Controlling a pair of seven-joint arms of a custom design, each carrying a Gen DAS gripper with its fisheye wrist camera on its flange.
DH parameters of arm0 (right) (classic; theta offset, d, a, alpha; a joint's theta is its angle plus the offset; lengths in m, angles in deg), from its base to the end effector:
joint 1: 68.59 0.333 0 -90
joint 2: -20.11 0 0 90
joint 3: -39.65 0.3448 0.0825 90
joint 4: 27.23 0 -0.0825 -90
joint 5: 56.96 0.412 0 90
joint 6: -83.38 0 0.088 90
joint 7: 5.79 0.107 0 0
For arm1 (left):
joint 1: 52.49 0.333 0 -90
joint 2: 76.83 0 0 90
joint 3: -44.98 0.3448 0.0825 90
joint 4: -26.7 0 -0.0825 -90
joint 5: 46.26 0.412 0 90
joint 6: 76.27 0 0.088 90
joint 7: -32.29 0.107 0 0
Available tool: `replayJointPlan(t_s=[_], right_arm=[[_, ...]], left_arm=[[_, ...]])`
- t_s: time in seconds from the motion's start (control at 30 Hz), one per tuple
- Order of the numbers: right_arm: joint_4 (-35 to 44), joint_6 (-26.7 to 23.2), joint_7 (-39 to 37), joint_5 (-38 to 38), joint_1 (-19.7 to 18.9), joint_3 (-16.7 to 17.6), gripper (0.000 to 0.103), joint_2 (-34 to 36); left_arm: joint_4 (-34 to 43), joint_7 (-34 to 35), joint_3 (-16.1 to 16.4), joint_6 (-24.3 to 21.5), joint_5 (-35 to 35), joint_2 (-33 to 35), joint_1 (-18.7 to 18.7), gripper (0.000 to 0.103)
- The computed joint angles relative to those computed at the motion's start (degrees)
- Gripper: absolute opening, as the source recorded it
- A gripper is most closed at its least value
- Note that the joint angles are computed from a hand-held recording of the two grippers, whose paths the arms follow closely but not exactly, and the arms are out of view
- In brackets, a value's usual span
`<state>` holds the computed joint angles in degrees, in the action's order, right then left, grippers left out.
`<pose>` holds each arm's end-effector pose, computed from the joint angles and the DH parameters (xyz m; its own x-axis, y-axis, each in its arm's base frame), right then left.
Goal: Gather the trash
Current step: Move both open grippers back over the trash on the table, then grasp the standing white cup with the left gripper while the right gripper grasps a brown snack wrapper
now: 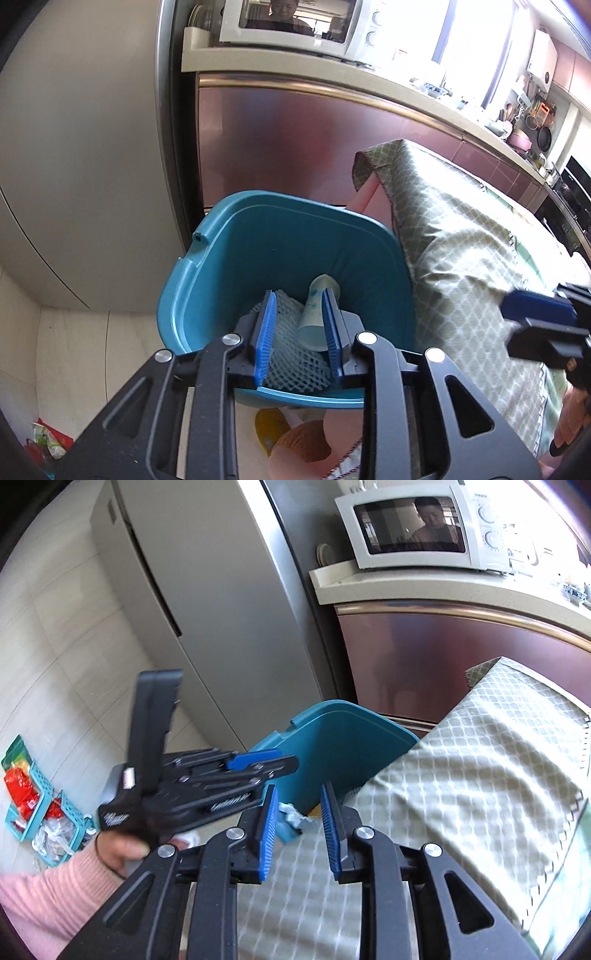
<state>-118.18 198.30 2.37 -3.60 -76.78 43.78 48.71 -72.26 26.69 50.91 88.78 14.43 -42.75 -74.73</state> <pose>0.7289 -0.0113 0.3745 0.8128 -0.4741 -0.3386 -0.5603 -0.4767 -0.6774 0.6832 -0.2627 0.2849 0.3017 -0.9350 0.1862 -0.6749 -0.3474 -0.6510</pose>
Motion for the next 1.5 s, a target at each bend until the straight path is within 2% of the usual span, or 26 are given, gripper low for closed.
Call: replayJointPlan(t_s=[0.17,0.27,0.47,0.6,0.73,0.83,0.97,1.13,1.23,1.37,1.5], right_arm=[[-3.57,-2.00,-4.65,3.34,-2.56,-0.53,0.026,-3.40],[-5.50,-2.99,-7.15,5.73,-3.96,-1.60,0.028,-5.19],[-8.22,-3.54,-10.21,9.91,-6.64,-4.32,0.029,-7.68],[-8.74,-2.23,-9.25,11.92,-8.48,-6.02,0.030,-7.79],[-8.69,0.58,-7.52,13.55,-10.41,-7.16,0.030,-7.21],[-7.68,2.89,-5.62,14.83,-12.17,-7.70,0.030,-6.06],[-5.16,6.76,-2.30,15.67,-14.36,-7.84,0.030,-3.64],[-0.88,11.17,2.21,16.01,-16.76,-6.98,0.030,-0.39],[2.55,12.62,6.14,14.35,-17.80,-6.35,0.037,2.30],[6.40,12.81,10.07,11.35,-19.06,-5.09,0.038,5.52],[9.63,12.61,13.67,8.73,-20.00,-3.85,0.044,8.12]], left_arm=[[0.03,-5.89,2.48,1.85,6.73,-1.41,-2.91,0.029],[0.72,-10.03,2.65,2.73,12.54,-2.25,-3.87,0.034],[4.67,-14.93,-0.11,4.40,23.18,-2.28,-4.32,0.039],[9.71,-12.02,-3.77,6.65,25.28,0.23,-3.32,0.042],[14.96,-2.24,-6.15,8.93,19.18,4.22,-3.45,0.044],[18.34,7.75,-9.31,9.10,11.69,7.46,-2.80,0.048],[22.41,18.45,-13.53,7.56,3.04,11.59,-2.26,0.049],[27.97,26.67,-15.11,4.77,-3.75,15.88,-3.45,0.051],[32.99,31.59,-15.77,1.87,-7.94,19.13,-4.06,0.052],[37.84,35.44,-15.14,-0.52,-12.41,22.10,-5.28,0.052],[40.75,38.68,-14.38,-1.87,-16.46,23.90,-6.03,0.052]])
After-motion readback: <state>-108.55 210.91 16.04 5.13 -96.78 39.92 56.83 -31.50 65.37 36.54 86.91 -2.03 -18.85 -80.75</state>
